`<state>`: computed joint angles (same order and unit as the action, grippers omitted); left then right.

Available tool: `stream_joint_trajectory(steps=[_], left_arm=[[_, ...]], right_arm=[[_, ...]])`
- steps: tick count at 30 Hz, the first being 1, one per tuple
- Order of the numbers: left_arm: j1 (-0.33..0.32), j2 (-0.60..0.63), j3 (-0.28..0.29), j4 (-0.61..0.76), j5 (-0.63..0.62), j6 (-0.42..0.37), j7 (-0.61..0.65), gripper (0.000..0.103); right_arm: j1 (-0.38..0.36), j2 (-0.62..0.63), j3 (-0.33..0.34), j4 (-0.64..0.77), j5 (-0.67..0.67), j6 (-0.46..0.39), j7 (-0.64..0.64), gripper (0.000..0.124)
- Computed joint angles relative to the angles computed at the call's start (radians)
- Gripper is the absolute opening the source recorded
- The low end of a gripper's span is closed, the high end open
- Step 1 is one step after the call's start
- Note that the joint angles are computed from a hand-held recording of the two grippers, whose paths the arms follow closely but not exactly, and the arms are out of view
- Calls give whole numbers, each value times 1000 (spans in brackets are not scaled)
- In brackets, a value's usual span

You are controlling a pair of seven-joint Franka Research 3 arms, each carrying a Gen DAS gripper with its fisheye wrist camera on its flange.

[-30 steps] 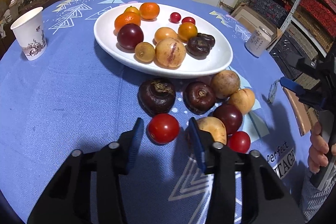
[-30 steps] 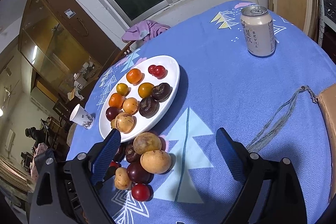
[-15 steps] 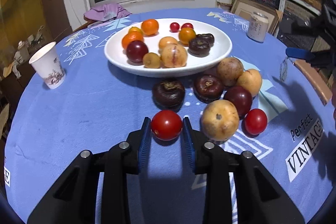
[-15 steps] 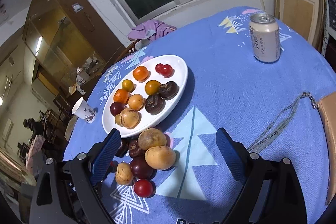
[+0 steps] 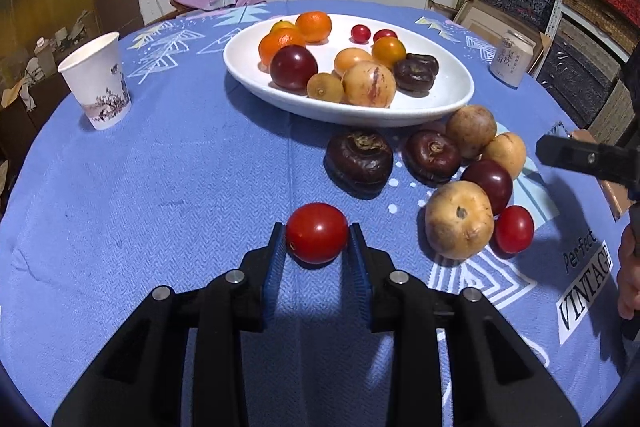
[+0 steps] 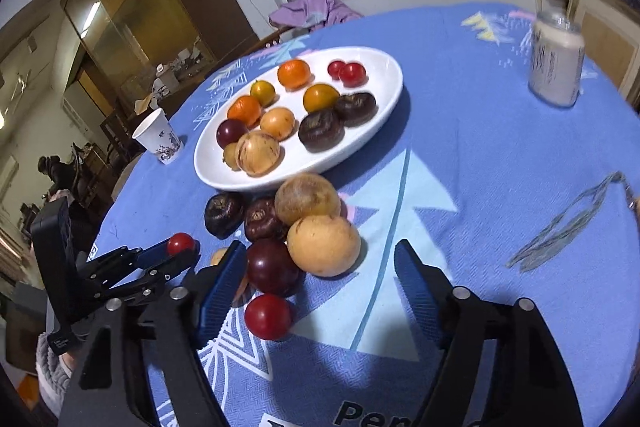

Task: Organize fruits
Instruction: 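Lift the tomato with the left tool while the right tool approaches the pile, then carry the red tomato over the white plate and open the left tool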

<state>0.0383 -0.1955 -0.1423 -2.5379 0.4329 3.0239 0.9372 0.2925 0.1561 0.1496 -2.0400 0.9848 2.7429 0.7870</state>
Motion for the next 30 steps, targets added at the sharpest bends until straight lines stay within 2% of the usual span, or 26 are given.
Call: stream_joint_trajectory(steps=[2,4,11,14,18,24,30], left_arm=[[-11,3,10,1,-20,2,12,31],[-10,2,7,0,-18,2,15,31],[-39,8,28,-1,-66,12,58,31],[-44,9,32,-3,-95,19,70,31],[-26,8,15,-3,-79,18,52,31],[-41,8,29,-6,-103,24,70,31],[-35,3,23,-11,-111,38,74,31]], right_arm=[[-3,18,-5,15,-18,-41,36,63],[-9,31,-4,27,-14,-72,53,62],[-15,57,5,42,9,-60,84,61],[-19,68,9,52,12,-68,90,52],[-18,70,17,54,20,-63,70,46],[-20,72,19,55,39,-60,58,45],[-34,36,21,39,141,-49,-30,45]])
